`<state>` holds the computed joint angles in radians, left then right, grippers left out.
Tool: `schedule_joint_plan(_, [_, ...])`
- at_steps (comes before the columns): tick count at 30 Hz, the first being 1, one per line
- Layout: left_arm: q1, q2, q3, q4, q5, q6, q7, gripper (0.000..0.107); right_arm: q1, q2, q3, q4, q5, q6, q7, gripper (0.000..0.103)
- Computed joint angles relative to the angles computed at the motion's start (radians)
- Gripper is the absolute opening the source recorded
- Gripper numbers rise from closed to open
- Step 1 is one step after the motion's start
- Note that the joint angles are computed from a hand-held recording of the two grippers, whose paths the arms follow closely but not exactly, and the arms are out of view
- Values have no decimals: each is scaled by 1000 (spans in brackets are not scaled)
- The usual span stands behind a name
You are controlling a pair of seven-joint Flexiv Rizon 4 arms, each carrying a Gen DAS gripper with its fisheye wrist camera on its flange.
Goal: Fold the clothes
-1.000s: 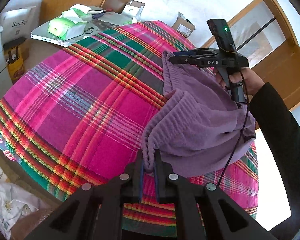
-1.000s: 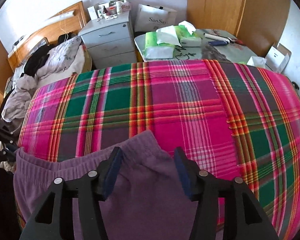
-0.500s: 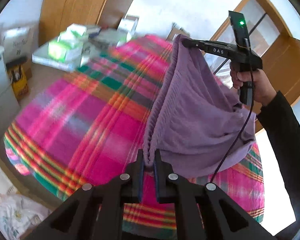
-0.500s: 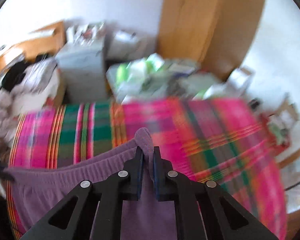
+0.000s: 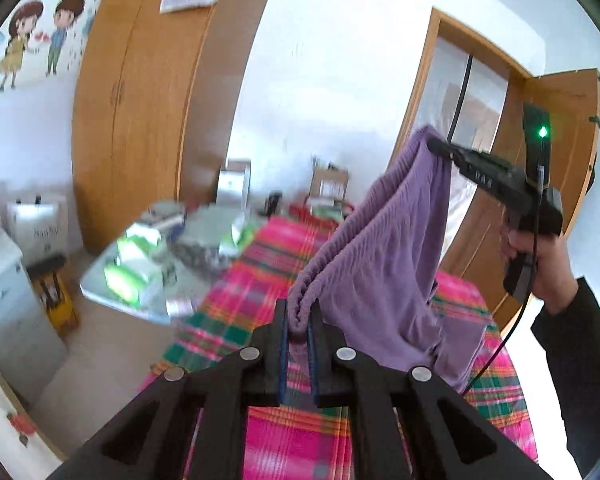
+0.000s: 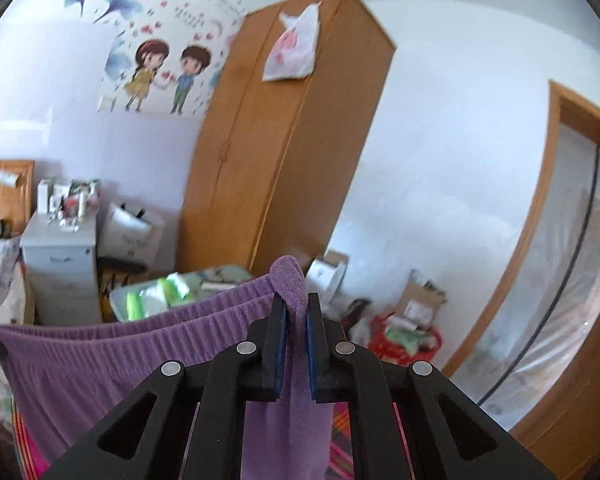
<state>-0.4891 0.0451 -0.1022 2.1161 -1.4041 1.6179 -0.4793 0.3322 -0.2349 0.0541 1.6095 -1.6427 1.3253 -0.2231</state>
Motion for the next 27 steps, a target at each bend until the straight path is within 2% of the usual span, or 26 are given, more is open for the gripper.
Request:
schedule_joint_plan(4, [7, 9, 10, -14, 23, 38, -13, 8, 11, -15, 0, -33, -38, -7, 29, 9])
schedule_joint_plan(5, [16, 10, 15, -6, 57, 40, -46, 8, 17, -33, -1, -48, -41, -7, 29, 9])
schedule_joint_plan(7, [52, 3, 30, 13, 168, 24, -158, 8, 33, -67, -7, -78, -45, -4, 28, 9])
schedule_joint_plan(9, [114, -19, 50, 29, 340, -30, -319, 8, 51, -116, -13, -105, -2, 0, -11, 9])
schedule_joint_plan(12, [189, -68, 64, 29, 500, -93, -470, 8, 90, -209, -34, -160, 111, 10, -106, 9])
schedule_joint_plan(16, [273, -147, 65, 6, 646, -156, -608, 8, 137, -343, -36, -246, 318, -24, -315, 9])
schedule_joint_plan(18, [310, -178, 48, -2, 652, -168, -623, 8, 152, -418, -24, -314, 423, -52, -426, 9])
schedule_joint_plan(23, [369, -237, 39, -41, 764, -175, -702, 8, 179, -577, 0, -502, 619, -112, -625, 9])
schedule_joint_plan(27, [383, -296, 64, -90, 894, -192, -799, 8, 193, -705, 26, -669, 760, -191, -760, 9])
